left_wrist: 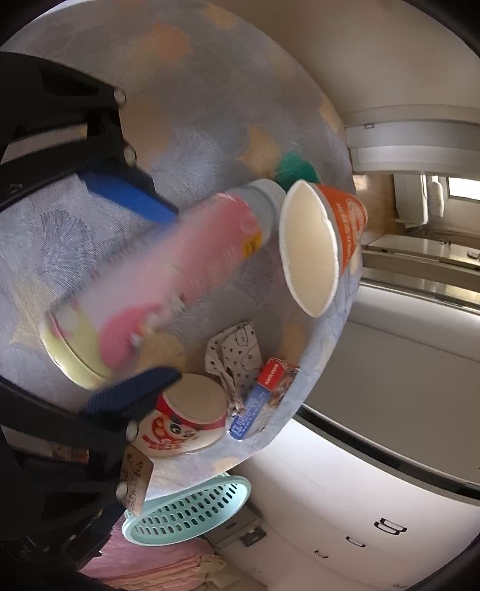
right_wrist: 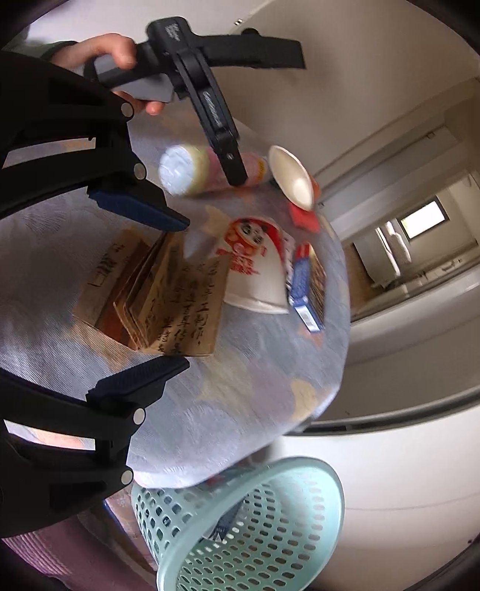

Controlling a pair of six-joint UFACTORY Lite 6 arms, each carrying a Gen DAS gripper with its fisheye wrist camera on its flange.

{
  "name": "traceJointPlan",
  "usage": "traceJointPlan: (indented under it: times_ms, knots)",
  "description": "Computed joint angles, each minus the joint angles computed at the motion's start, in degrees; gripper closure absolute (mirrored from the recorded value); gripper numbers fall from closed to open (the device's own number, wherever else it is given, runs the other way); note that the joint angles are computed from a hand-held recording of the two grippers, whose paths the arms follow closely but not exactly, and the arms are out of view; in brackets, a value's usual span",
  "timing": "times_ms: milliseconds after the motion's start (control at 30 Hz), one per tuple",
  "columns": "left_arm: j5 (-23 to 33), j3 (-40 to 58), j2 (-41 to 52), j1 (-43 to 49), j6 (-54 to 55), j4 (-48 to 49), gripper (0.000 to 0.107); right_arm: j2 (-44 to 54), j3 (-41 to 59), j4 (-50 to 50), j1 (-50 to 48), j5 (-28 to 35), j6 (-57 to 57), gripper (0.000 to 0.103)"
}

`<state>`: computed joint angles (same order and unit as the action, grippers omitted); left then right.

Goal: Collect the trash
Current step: 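Grasp the pink drink bottle with the left tool while the right tool grasps the brown paper bag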

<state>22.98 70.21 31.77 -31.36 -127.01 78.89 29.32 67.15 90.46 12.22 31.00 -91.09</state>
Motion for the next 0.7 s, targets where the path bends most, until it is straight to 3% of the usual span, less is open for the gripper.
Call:
traceJointPlan:
  times_ms: [133,233,300,433,633,700]
  knots:
    - [-3.6,-6.4,-4.4,1.1,-10.1,9.7,0.046,-2.1,-3.2,0.1,0.4,2.1,-2.3,0.037]
    - [-3.5,-9.3,-6.6,0.9,-11.8,11.3,0.046,-5.5,-7.8,0.1,2.2,2.3,-6.7,0.037]
    - [-3.1,-10.5,-7.8,0.6,-9.7,9.6,0.046,-7.1,-10.2,1.2,3.3,2.3,-10.1,0.037]
    - [-1.4,-10.4,-8.7,-0.1,-0.4,2.7,0.045,-10.4,-15.4,12.2,6.9,-4.3,-22.4,0.032]
    - [-1.7,-7.6,-5.9,-0.1,3.5,-0.5,0.040,-5.9,-12.3,22.8,8.9,-7.8,-28.3,0.032]
    - [-1.9,-6.8,-4.7,-0.1,3.6,-0.8,0.039,-4.0,-10.6,25.7,9.5,-9.2,-30.0,0.043]
